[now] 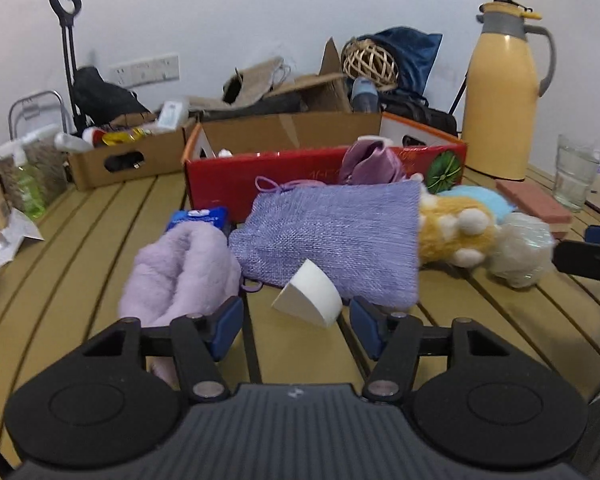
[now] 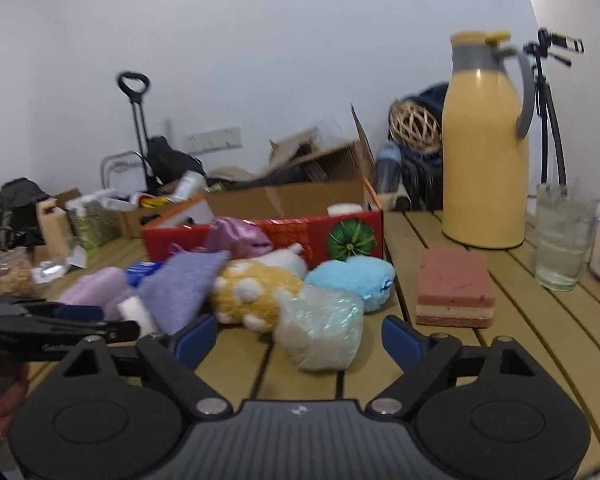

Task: Organize soft objects
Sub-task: 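Move both open grippers back over the table, then grasp the white wedge with the left gripper while the right grasps the clear plastic bag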

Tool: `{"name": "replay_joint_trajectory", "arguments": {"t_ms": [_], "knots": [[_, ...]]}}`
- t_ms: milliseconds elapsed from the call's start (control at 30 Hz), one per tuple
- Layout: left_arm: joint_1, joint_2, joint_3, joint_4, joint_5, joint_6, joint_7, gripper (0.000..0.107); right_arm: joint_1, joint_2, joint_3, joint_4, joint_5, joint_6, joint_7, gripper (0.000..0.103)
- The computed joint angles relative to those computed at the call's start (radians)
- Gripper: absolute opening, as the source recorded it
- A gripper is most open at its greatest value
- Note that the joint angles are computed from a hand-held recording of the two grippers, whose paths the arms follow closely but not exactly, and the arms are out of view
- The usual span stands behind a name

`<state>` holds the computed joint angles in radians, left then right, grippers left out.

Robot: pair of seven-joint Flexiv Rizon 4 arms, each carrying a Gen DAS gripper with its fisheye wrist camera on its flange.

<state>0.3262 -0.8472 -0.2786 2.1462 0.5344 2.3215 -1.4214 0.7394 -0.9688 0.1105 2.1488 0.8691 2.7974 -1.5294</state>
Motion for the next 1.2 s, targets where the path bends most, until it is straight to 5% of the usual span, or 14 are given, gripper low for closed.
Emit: {"name": "replay_joint_trajectory", "arguments": {"t_ms": [100,167,267,533,767,867,967,1133,1200], "knots": [[0.028,-0.033,-0.035,-0.038,0.026,-0.024,-0.013,0.057,-0.037,-0.003,-0.025,-0.042,-0.032,-0.072,-0.006,0.079],[0.106,-0.053,-0.112,-0.054,0.092,-0.08,-0.046,0.039,-0.061,-0.012,-0.027,-0.049,-0.069,-0.088,0.021,0.072],[0.156,-0.073,-0.163,-0.059,0.12,-0.104,-0.052,0.031,-0.091,-0.03,-0.022,-0.043,-0.137,-0.093,0.078,0.047],[0.176,-0.056,-0.167,-0.019,0.145,-0.04,-0.041,0.028,-0.066,-0.033,-0.032,-0.008,-0.131,-0.048,0.12,0.041],[0.238,0.048,-0.215,0.002,0.262,0.027,-0.163,0.028,-0.059,0.05,-0.032,0.095,-0.152,0.041,0.122,0.039],[0.296,0.08,-0.321,-0.094,0.322,-0.104,-0.282,0.028,-0.105,0.121,-0.059,0.109,-0.252,0.018,0.103,0.039],[0.386,0.032,-0.52,-0.237,0.373,-0.336,-0.352,0.029,-0.191,0.204,-0.092,0.08,-0.423,-0.115,0.088,0.039],[0.262,-0.083,-0.571,-0.512,0.219,-0.628,-0.174,0.029,-0.339,0.245,-0.136,-0.132,-0.676,-0.504,0.13,0.04],[0.158,-0.126,-0.521,-0.656,0.158,-0.738,-0.13,0.029,-0.371,0.212,-0.161,-0.271,-0.745,-0.684,0.178,0.04]]}}
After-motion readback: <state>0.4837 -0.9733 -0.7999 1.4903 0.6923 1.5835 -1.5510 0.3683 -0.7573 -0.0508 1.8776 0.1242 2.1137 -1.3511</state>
